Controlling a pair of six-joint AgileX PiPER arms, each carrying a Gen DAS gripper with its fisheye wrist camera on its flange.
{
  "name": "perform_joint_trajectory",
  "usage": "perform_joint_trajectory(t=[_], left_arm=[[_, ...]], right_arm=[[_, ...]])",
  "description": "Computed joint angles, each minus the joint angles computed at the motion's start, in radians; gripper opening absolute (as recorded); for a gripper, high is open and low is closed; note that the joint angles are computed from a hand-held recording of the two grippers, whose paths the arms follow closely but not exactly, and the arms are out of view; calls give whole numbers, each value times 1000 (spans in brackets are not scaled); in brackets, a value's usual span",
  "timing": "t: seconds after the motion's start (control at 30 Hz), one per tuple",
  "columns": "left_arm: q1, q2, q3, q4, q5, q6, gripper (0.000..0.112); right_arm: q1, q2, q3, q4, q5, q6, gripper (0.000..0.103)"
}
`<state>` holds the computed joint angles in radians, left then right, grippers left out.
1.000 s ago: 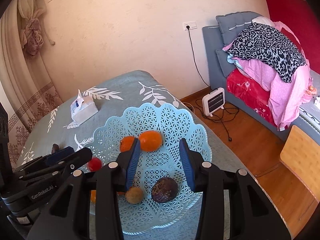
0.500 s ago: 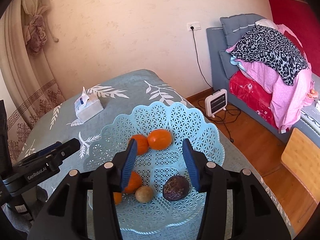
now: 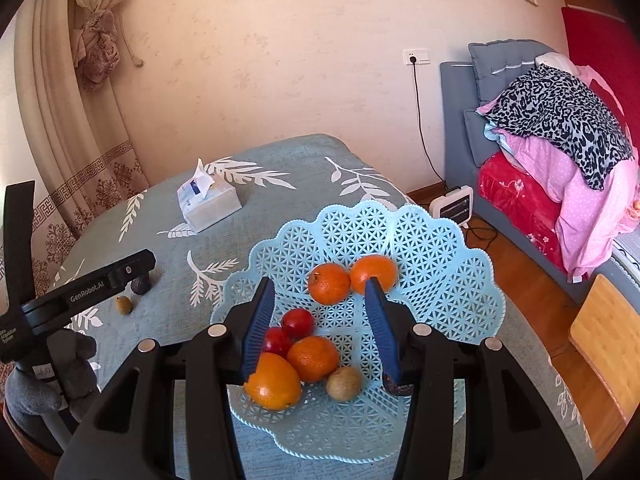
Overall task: Organize fruits
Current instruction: 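Move the left gripper to the dark avocado and grasp it, then grasp the brown kiwi with the right gripper while the left gripper holds the avocado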
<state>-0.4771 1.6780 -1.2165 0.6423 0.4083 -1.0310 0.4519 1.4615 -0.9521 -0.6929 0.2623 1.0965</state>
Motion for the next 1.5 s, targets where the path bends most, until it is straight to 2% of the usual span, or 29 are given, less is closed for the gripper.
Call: perform_joint_trajectory(t=[0.13, 0.4, 0.53, 0.63, 0.77, 0.9, 1.0, 1.2, 1.33, 1.5], left_arm=[[59, 25, -38, -76, 44, 101, 84], [235, 123, -144, -462, 127, 483, 84], [286, 166, -178, -559, 150, 584, 84], [306, 185, -195, -606, 158, 644, 79], [318, 208, -214, -632, 168, 679, 66], [317, 216, -215, -625, 148, 691, 59], [329, 215, -210, -725, 129, 795, 43], [346, 189, -179, -781, 114, 845, 43], [370, 135, -141, -815, 99, 864, 43], [389, 41, -84, -754, 63, 804, 43]], right_arm=[[20, 8, -11, 3, 6, -5, 48], [58, 24, -31, -8, 23, 0, 48], [75, 31, -42, -1, 35, -12, 48], [88, 38, -50, 3, 42, -21, 48], [108, 54, -67, 6, 54, -30, 48], [128, 71, -88, 23, 65, -57, 48], [149, 85, -103, 34, 73, -74, 48], [193, 118, -140, 50, 85, -109, 48], [215, 160, -185, 128, 86, -196, 48], [237, 249, -295, 397, 90, -479, 48]])
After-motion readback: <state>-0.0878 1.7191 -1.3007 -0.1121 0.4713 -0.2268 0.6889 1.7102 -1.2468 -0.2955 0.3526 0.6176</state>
